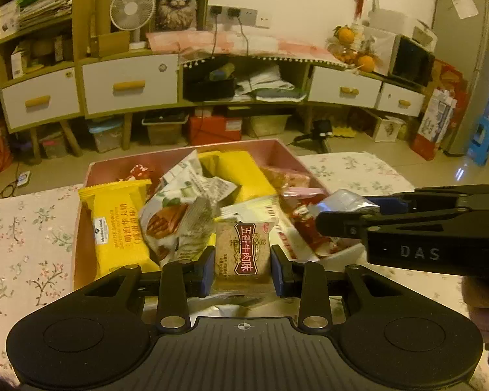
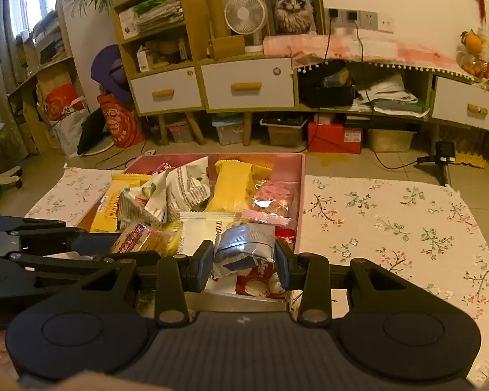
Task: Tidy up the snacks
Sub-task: 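Carry the brown cake with the left gripper while the right gripper carries the foil packet into the box, then withdraw both open grippers from the box toward the white rice-cake bag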
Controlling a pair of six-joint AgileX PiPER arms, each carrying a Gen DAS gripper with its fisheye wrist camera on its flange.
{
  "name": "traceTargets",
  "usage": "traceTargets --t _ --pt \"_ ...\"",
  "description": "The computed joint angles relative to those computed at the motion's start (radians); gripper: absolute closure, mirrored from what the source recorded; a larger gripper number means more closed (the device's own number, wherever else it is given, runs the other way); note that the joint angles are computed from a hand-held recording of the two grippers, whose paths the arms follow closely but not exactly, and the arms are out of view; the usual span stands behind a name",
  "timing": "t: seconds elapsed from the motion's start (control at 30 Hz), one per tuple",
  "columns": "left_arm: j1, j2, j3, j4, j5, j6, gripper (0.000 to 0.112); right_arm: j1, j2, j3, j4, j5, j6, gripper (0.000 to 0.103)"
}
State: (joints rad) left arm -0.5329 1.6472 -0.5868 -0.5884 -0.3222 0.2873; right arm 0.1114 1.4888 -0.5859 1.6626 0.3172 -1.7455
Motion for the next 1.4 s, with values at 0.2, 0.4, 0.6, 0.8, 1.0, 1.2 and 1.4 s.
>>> traceTargets --t 0.2,0.4,0.6,0.8,1.0,1.2,1.4 --pt "0.023 0.015 0.002 0.023 -0.014 -0.019 0.08 0.04 0.006 -0.005 0.005 -0.025 0.022 0.066" --pt "0.024 0.025 -0.01 -0.064 -0.022 0.081 0.08 0.061 0.018 -0.03 -0.048 -0.05 0.094 0.066" --pt "0.055 0.005 -0.005 0.039 0.002 -0.011 0.075 0.076 0.015 -0.04 -0.109 -0.068 0.162 0.06" --pt "0.061 -0.017 0.013 0.039 0.012 -0.015 0.058 0.074 -0.004 -0.04 -0.155 -0.097 0.225 0.048" --pt "0.054 -0.058 0.046 0.042 0.02 -0.028 0.049 0.06 -0.046 -0.024 -0.253 -0.1 0.313 0.037" --pt "0.027 -0.116 0.084 -0.04 0.029 0.023 0.046 0.055 -0.108 0.0 -0.424 -0.105 0.472 0.032" --pt "-0.014 -0.187 0.133 -0.166 0.036 0.117 0.041 0.052 -0.176 0.033 -0.577 -0.102 0.629 0.026"
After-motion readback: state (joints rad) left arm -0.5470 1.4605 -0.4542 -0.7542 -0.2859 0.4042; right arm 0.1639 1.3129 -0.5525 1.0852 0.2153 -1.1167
